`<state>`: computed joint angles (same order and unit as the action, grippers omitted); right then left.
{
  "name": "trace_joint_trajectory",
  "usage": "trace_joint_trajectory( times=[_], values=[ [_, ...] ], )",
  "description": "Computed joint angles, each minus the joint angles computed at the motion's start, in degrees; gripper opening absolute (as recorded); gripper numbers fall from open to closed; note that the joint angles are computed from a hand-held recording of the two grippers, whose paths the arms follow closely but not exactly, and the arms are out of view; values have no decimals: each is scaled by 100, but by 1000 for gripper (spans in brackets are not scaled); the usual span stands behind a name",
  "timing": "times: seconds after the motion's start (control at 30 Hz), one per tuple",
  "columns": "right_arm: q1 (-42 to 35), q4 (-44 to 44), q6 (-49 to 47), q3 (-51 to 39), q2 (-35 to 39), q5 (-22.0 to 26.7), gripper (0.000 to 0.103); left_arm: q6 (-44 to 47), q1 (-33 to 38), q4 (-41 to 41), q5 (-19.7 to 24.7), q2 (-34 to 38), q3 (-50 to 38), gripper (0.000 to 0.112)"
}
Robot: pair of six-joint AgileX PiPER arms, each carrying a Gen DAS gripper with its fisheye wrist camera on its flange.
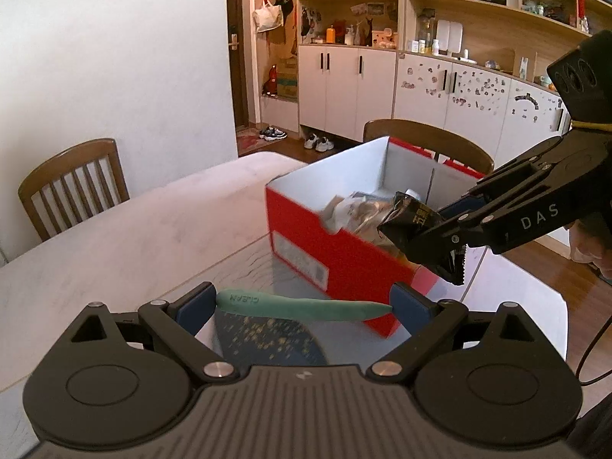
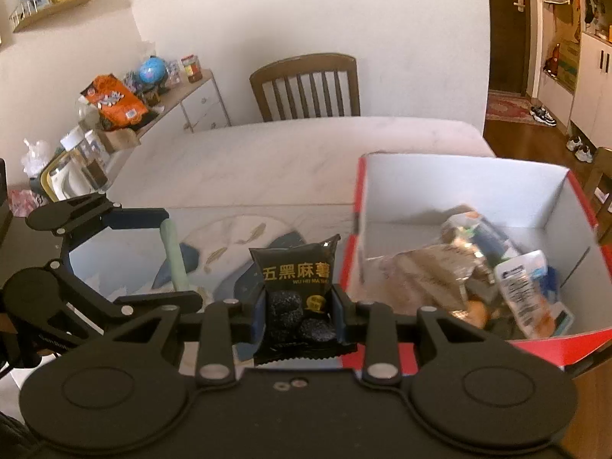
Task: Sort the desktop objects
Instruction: 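Carry the teal stick and black packet with both tools over the red shoebox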
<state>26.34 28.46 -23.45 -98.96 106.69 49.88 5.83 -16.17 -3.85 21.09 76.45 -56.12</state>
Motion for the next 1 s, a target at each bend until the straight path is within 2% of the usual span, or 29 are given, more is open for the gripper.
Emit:
trace_joint_trajectory(
  times=[0.13, 0.43, 0.77, 1.0],
  values=[
    [-328, 259, -306, -19, -20, 89, 33, -826, -358, 762, 59, 267, -360, 98],
    [-988, 571, -787, 9, -34, 217, 33, -1498, -928, 1347, 214, 1017, -1245, 98],
    [-1593, 555, -915, -277, 229, 224, 33, -1129, -1159, 1155, 330, 1921, -2301, 98],
    [-1779, 427, -790, -607, 576, 213, 33, -908, -1197, 1018, 705, 2678, -3313, 98]
  ],
)
